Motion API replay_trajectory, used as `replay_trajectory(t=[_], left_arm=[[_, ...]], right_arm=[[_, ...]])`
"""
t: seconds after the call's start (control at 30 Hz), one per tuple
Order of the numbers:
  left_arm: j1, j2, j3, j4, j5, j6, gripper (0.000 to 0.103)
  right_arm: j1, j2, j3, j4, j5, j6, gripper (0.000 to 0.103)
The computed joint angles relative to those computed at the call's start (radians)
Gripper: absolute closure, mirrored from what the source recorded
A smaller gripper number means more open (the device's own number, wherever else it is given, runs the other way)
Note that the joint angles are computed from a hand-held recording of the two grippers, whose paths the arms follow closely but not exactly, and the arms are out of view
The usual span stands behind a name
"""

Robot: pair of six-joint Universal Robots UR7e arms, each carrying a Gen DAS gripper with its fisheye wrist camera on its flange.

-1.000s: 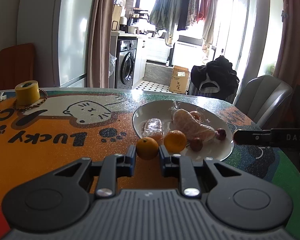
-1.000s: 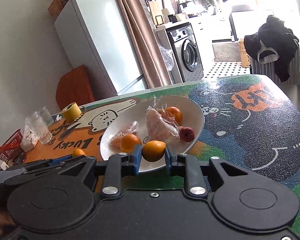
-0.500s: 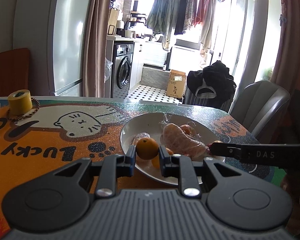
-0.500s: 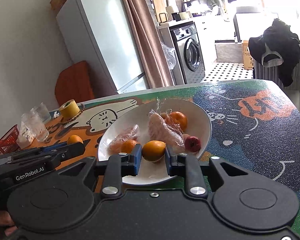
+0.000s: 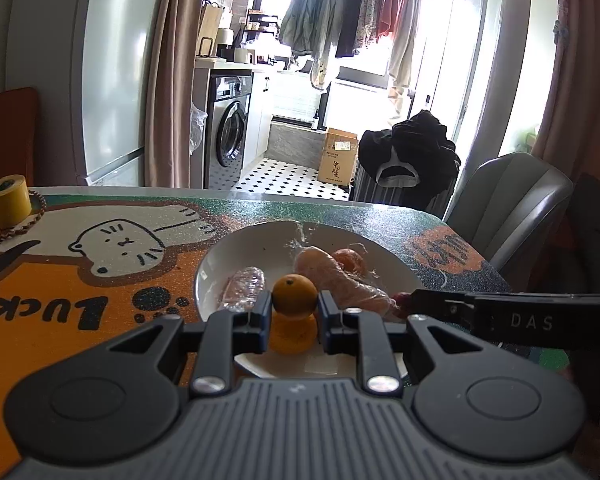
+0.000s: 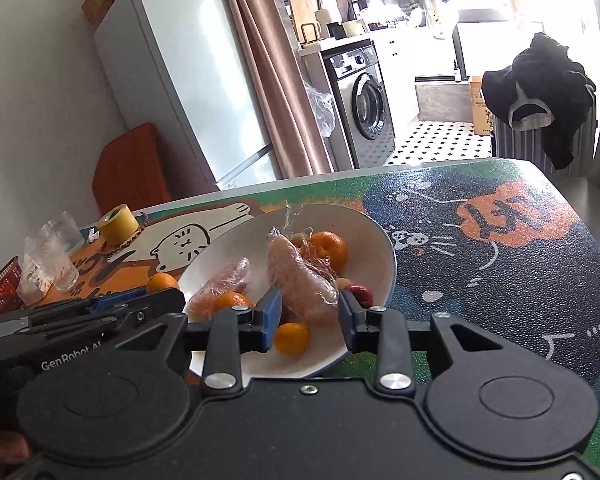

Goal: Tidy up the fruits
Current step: 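Carry both mandarins up over the white bowl, then open the left gripper dropping its mandarin while the right gripper releases its mandarin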

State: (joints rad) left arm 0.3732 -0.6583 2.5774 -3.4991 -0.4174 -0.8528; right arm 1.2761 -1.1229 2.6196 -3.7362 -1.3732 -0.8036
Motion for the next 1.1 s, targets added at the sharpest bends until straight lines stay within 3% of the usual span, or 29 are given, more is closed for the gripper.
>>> replay_trajectory(t=[0.23, 0.27, 0.33, 0.4, 0.6, 1.0, 1.1], left_arm=[[0.034, 0.040, -0.048, -0.065, -0.033, 0.066, 0.080], [0.037, 0.041, -0.051, -0.059, -0.030, 0.056, 0.075], [0.035, 0.021, -0.048, 0.004, -0.022, 0.009, 0.069], [0.024, -0.006, -0.039, 0.091, -0.003, -0.064, 0.054], [-0.016, -0.102, 0.006, 0.280, 0.002, -0.248, 0.039], [-0.135, -0.261, 0.049, 0.678, -0.014, -0.556, 0.022], [-0.164, -0.291, 0.049, 0.765, -0.023, -0.617, 0.020]], right_arm=[[-0.015, -0.020, 0.004, 0.026, 0.006, -0.006, 0.063], [-0.018, -0.022, 0.005, 0.029, 0.008, -0.007, 0.062], [-0.022, -0.031, 0.007, 0.039, 0.008, -0.009, 0.060], [-0.025, -0.041, 0.011, 0.054, 0.010, -0.017, 0.059], [-0.021, -0.062, 0.025, 0.068, 0.011, -0.037, 0.050], [-0.027, -0.131, 0.058, 0.095, 0.036, -0.045, 0.040], [-0.035, -0.155, 0.073, 0.096, 0.053, -0.052, 0.032]])
